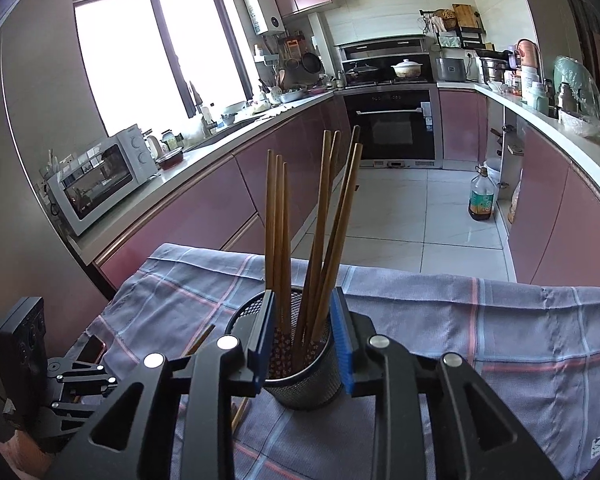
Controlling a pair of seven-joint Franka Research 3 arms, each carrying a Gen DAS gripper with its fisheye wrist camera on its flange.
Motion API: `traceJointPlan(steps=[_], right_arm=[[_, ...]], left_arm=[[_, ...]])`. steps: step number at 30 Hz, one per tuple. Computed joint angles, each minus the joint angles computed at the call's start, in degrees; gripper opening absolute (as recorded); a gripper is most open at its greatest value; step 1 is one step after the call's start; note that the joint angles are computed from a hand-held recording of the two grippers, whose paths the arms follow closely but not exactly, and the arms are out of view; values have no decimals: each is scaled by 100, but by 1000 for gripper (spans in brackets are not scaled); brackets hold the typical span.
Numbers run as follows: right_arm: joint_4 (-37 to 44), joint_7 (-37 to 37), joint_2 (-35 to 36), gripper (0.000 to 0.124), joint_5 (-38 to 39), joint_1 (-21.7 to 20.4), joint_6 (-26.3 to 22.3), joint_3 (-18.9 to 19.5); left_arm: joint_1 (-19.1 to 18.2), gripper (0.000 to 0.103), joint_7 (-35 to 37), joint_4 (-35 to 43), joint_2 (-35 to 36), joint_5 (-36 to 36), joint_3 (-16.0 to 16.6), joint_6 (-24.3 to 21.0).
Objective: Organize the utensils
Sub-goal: 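Open the right gripper while the left gripper lifts its chopstick upright, then lower the left gripper's chopstick into the mesh cup and open it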
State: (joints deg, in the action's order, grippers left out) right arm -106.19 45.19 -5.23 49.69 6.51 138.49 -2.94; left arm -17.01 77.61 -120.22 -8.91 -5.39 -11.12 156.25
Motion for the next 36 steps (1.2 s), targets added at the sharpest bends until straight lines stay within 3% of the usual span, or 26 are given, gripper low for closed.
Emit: traceJointPlan(steps=[7, 13, 21, 28, 31, 35, 36], right_arm=[[-391, -396, -359, 26, 374, 23, -295, -124], [-658, -492, -551, 26, 500, 34, -459, -208], [-832, -559, -603, 26, 673, 25, -629, -261], [-856, -630, -599, 26, 789, -31, -690, -318], [-851, -609, -564, 26, 801, -65, -694, -323], [-871, -634, -526, 26, 813, -105, -715, -328], [-869, -650, -512, 26, 831, -113, -737, -331]], left_arm=[[-2, 7, -76, 66, -4, 57, -20, 40], [-20, 7, 60, 257, 91, -145, 48, 341], [27, 7, 514, 1203, 758, -498, -54, 967], [268, 7, 1004, 2362, 1647, -685, -481, 1395], [337, 7, 792, 2812, 2059, -452, -587, 1609], [249, 7, 147, 3441, 2609, 156, -497, 1763], [121, 7, -109, 3554, 2728, 416, -333, 1879]])
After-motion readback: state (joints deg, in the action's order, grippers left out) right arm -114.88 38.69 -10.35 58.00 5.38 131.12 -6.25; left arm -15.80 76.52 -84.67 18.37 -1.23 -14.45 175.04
